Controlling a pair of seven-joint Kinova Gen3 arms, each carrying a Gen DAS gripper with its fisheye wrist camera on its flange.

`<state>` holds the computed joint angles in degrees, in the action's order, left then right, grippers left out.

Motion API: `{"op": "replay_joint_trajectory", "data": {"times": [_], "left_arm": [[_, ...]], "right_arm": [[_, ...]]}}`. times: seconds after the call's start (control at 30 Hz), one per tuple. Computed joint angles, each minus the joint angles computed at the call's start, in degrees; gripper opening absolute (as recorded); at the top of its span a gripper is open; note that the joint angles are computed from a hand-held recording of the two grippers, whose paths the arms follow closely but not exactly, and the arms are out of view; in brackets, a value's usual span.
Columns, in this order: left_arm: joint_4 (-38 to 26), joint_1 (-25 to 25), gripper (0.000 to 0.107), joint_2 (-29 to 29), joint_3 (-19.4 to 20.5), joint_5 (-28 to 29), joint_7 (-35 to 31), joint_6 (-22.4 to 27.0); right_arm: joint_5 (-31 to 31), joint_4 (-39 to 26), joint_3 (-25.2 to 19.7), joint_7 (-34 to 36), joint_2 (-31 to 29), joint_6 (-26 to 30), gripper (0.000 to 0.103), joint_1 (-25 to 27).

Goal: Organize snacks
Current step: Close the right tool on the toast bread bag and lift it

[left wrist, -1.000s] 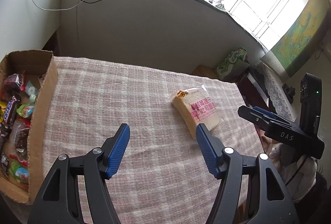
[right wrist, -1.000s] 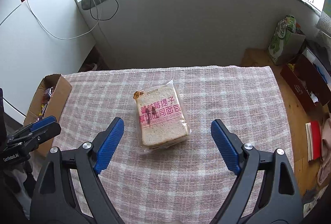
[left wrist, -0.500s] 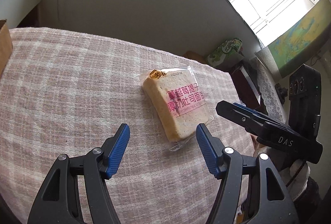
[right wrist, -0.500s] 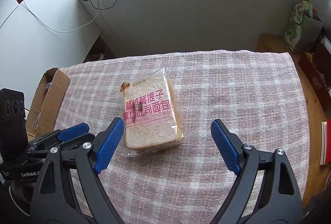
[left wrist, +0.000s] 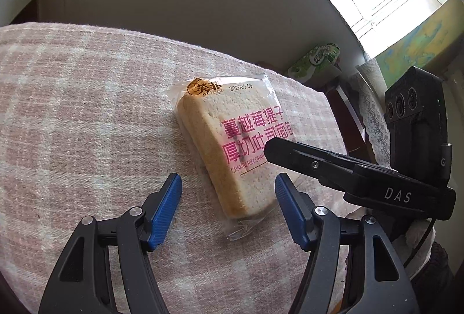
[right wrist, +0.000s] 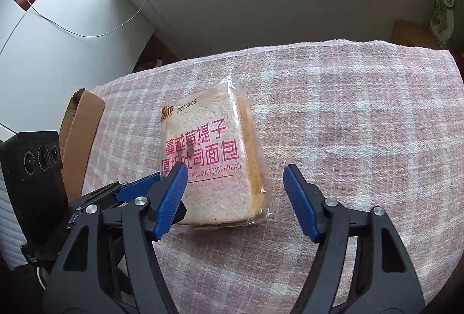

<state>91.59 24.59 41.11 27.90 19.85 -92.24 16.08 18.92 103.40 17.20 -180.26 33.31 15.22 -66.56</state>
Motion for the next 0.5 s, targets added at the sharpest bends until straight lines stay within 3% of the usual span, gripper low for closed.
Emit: {"op": "replay_joint_trajectory", "data": {"times": [0.2, 0.37, 0.5], "left_arm": [[-2.77, 2.91, 0.066, 1.10, -2.23, -1.90, 0.32, 0.48], [-4.50, 2.65, 0.066, 2.82, -0.81, -2.33, -1.19, 0.26], [-6.56, 6.81, 0.066, 2.52, -4.58, -4.15, 0.16, 0.69]], "right_arm": [[-2.72, 0.32, -2.85, 5.28, 0.59, -3.93, 0.071, 3.75], [-6.11, 1.39, -1.66, 8.38, 0.52, -6.62, 0.064, 3.22], [-8.59, 1.31, 0.09, 10.55, 0.54, -6.70, 0.060, 1.59]]}}
